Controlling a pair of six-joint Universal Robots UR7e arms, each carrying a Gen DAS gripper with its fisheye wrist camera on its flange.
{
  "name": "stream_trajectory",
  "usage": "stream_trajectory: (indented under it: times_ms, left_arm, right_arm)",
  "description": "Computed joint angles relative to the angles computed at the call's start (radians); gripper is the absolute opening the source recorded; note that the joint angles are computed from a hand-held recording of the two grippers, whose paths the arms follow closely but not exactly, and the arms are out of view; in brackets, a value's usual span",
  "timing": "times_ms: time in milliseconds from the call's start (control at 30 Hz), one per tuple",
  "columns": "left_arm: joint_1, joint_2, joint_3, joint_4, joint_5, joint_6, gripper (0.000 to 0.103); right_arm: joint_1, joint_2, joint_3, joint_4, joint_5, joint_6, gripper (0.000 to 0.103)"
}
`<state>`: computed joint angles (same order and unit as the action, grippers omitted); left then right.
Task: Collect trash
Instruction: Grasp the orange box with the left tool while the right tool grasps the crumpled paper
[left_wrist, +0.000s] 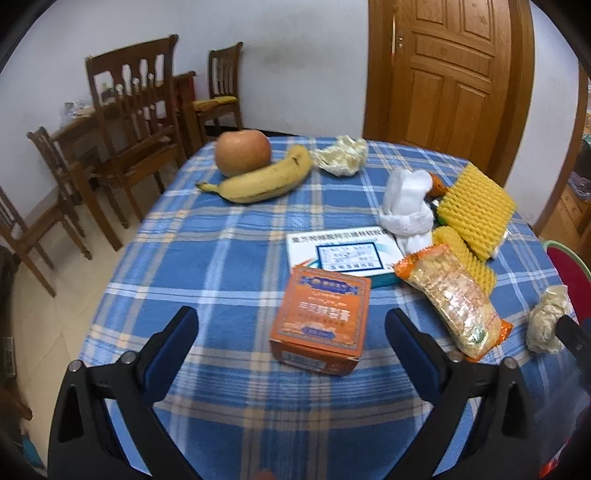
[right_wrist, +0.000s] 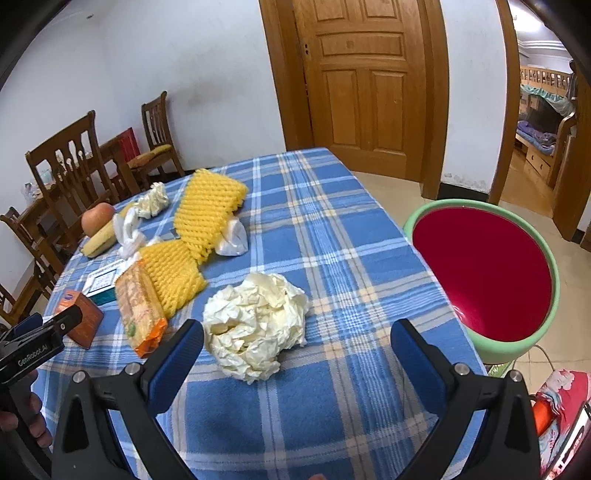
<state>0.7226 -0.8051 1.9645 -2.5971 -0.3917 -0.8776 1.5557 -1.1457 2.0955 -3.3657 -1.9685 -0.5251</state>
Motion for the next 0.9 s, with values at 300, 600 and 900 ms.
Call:
stream_trajectory:
  times_ms: [300, 600, 900]
  left_arm:
    - [0.037, 0.012, 0.011, -0.212, -0.116, 0.187, 0.087]
    - [0.04, 0.01, 0.037, -0.341, -0.194, 0.284, 0.049]
    - [0.022, 0.005, 0.053, -0.382, -0.197, 0.295, 0.048]
  right_arm:
    - [0.017, 0.036, -0.029, 0.029, -0.022, 0.027, 0.093]
    - [0.007, 0.027, -0.035, 0.14, 0.044, 0.106, 0.056]
    - [-0.002, 0.001, -0.035, 0.212, 0.087, 0.138, 0.045]
